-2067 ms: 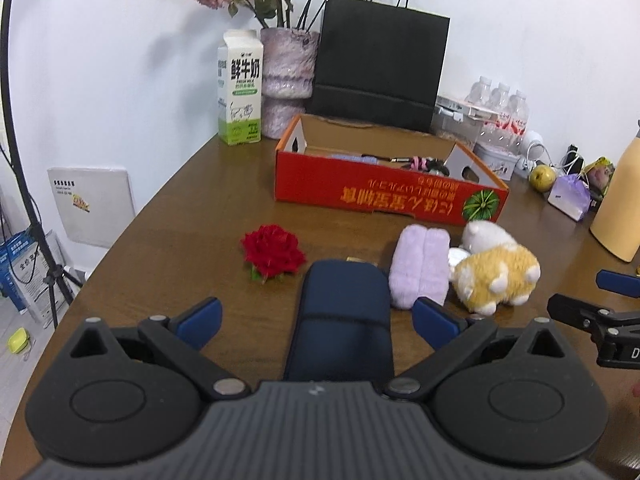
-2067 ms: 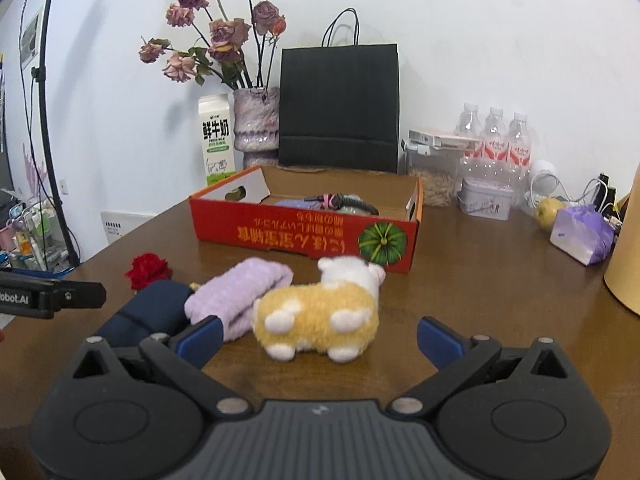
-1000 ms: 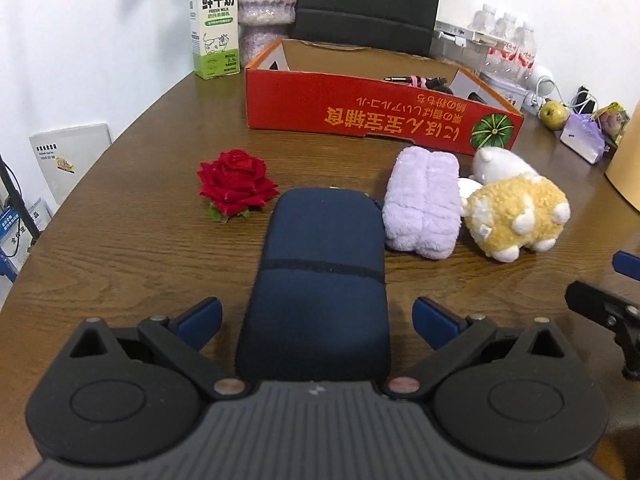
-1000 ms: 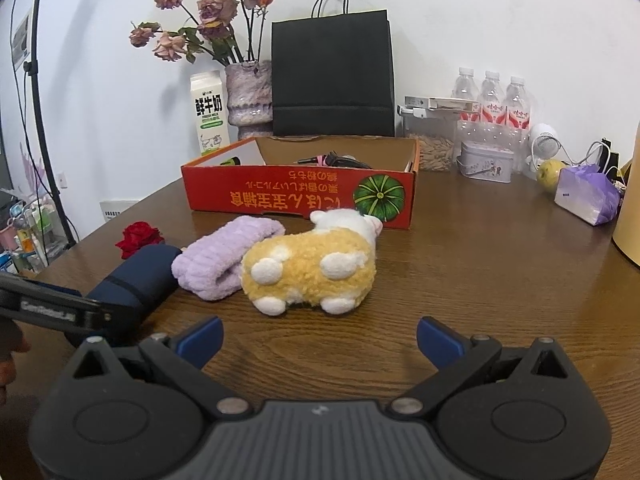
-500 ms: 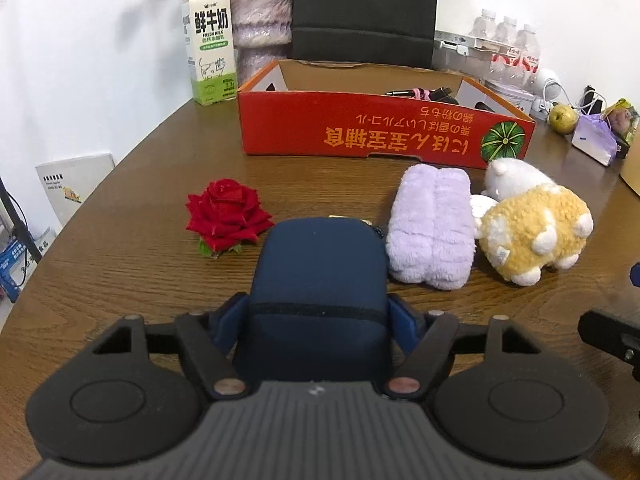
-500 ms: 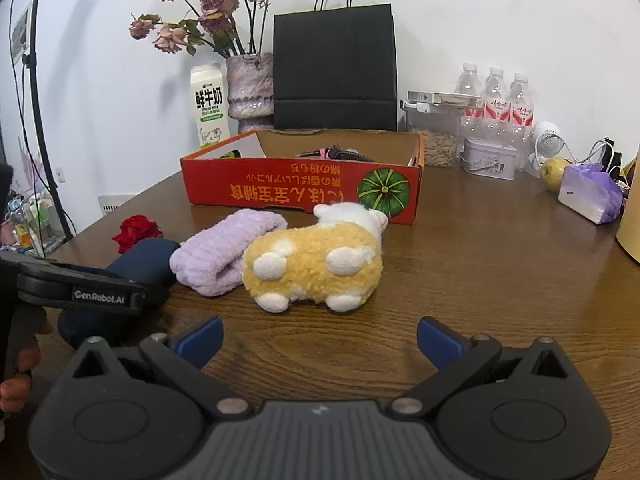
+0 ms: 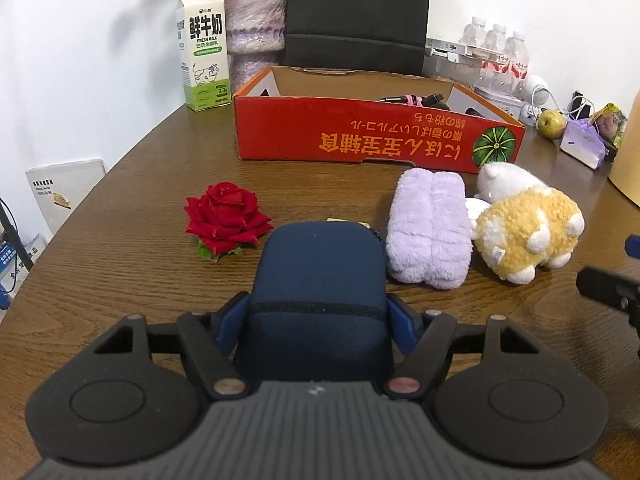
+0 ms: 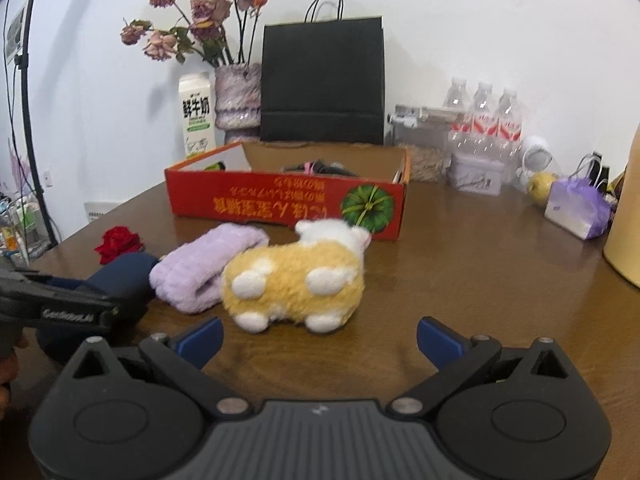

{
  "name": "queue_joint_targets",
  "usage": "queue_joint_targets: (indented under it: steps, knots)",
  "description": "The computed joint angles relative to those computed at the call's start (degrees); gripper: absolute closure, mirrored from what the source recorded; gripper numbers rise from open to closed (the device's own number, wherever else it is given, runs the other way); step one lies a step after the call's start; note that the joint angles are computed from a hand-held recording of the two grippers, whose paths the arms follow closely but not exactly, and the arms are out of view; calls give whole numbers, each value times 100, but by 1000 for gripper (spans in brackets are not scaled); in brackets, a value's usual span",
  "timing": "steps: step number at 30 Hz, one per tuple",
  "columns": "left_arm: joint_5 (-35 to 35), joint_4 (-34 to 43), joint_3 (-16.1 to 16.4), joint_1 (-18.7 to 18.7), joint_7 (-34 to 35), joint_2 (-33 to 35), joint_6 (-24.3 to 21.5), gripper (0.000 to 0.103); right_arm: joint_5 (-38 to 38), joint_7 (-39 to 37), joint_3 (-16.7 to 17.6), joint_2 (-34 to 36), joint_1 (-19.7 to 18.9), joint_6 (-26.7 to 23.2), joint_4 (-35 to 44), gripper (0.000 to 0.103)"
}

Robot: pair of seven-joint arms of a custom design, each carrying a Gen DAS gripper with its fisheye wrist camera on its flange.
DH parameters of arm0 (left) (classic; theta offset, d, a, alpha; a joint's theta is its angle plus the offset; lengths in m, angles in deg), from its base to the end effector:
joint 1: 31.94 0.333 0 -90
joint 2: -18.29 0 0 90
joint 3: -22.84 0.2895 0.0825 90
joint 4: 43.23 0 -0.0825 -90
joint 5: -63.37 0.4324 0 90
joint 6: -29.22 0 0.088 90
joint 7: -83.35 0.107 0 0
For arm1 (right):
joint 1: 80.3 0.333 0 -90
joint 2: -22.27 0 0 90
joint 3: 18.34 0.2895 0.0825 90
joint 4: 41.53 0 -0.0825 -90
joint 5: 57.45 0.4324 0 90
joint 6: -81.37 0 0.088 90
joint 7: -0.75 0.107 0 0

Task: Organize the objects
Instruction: 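Grasp the navy blue case with the left tool while the right tool grasps the plush sheep, then lift the navy case with the left tool while the right tool lifts the plush sheep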

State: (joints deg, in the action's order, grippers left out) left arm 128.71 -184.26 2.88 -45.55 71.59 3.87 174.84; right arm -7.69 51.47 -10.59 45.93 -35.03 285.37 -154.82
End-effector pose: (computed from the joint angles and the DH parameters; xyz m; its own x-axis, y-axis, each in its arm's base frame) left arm 0.4276 -0.2932 0.3555 0.2787 -0.9601 0.0231 -0.6125 -0.1962 -0.7658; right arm 0.4697 0.4561 0.3118 0.5420 -0.8403 -0.0123 -0.4273 -0.2630 -0.8650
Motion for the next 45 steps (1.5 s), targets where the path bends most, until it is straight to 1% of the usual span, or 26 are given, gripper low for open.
queue_joint_targets:
  steps: [2,4,5,6,9,10,11,12,14,15,16,17,19,20,22,23,24,26,28,33,36,38,40,43,44,45]
  knots:
    - [15,-12,8,9,-36,-12,24,31,-168,51,32,66,-63,33,82,0]
    - [49,-22,4,19,-77,-15,32,31,-549,211,135,140,-218,49,142,0]
    - [63,-25,0,21,-92,-17,26,31,-595,189,95,185,-189,24,212,0]
    - [71,-25,-6,19,-91,-14,9,31,-502,58,-29,241,-68,-52,332,0]
    - [88,-17,-11,7,-69,-1,-31,31,155,-484,-634,448,514,-482,812,0]
    - [99,-16,-12,5,-75,1,-37,30,408,-632,-933,525,785,-679,976,0]
    - [99,-17,-6,2,-74,0,-32,30,640,-699,-1310,612,1125,-865,1125,0]
    - [107,-20,-5,1,-84,-2,-29,30,811,-677,-1713,706,1484,-1033,1246,0]
    - [119,-19,-2,0,-98,2,-24,30,923,-457,-2337,912,2015,-1284,1433,0]
    - [119,-19,-2,-2,-93,3,-28,30,910,-321,-2535,994,2175,-1361,1489,0]
    - [120,-19,0,-3,-93,3,-29,30,900,-136,-2824,1117,2404,-1482,1569,0]
    - [119,-19,1,-5,-92,4,-30,30,857,22,-2972,1217,2508,-1557,1644,0]
    - [131,-28,2,-4,-88,-1,-31,30,749,266,-3115,1347,2581,-1626,1731,0]
    - [136,-28,0,-5,-87,-1,-37,30,681,306,-3013,1356,2467,-1647,1767,0]
    - [146,-27,-2,-6,-89,-1,-48,30,557,338,-2689,1324,2164,-1609,1800,0]
    - [147,-24,-1,-7,-88,3,-47,30,474,303,-2416,1295,1925,-1544,1813,0]
    - [152,-16,-2,-7,-89,9,-52,30,390,324,-2305,1278,1826,-1528,1800,0]
    - [149,-13,0,-13,-77,14,-61,30,234,422,-2307,1255,1829,-1499,1732,3]
    - [158,-7,-4,-18,-75,22,-85,30,-22,397,-1870,1157,1474,-1269,1621,5]
    - [170,9,-5,-34,-85,42,-114,29,-406,622,-1887,945,1550,-1017,1241,7]
    - [170,12,-1,-43,-85,46,-125,30,-571,688,-1661,634,1402,-793,812,7]
    - [168,13,1,-48,-85,46,-131,30,-630,630,-1391,399,1196,-634,488,7]
    - [170,13,3,-50,-82,47,-136,29,-557,491,-1222,214,1073,-596,240,7]
    - [173,10,4,-53,-86,43,-141,29,-385,316,-1059,123,955,-585,108,7]
    - [174,11,1,-55,-89,45,-145,29,-464,359,-890,117,786,-537,86,7]
    - [174,11,2,-56,-89,45,-145,29,-473,357,-808,114,706,-514,78,7]
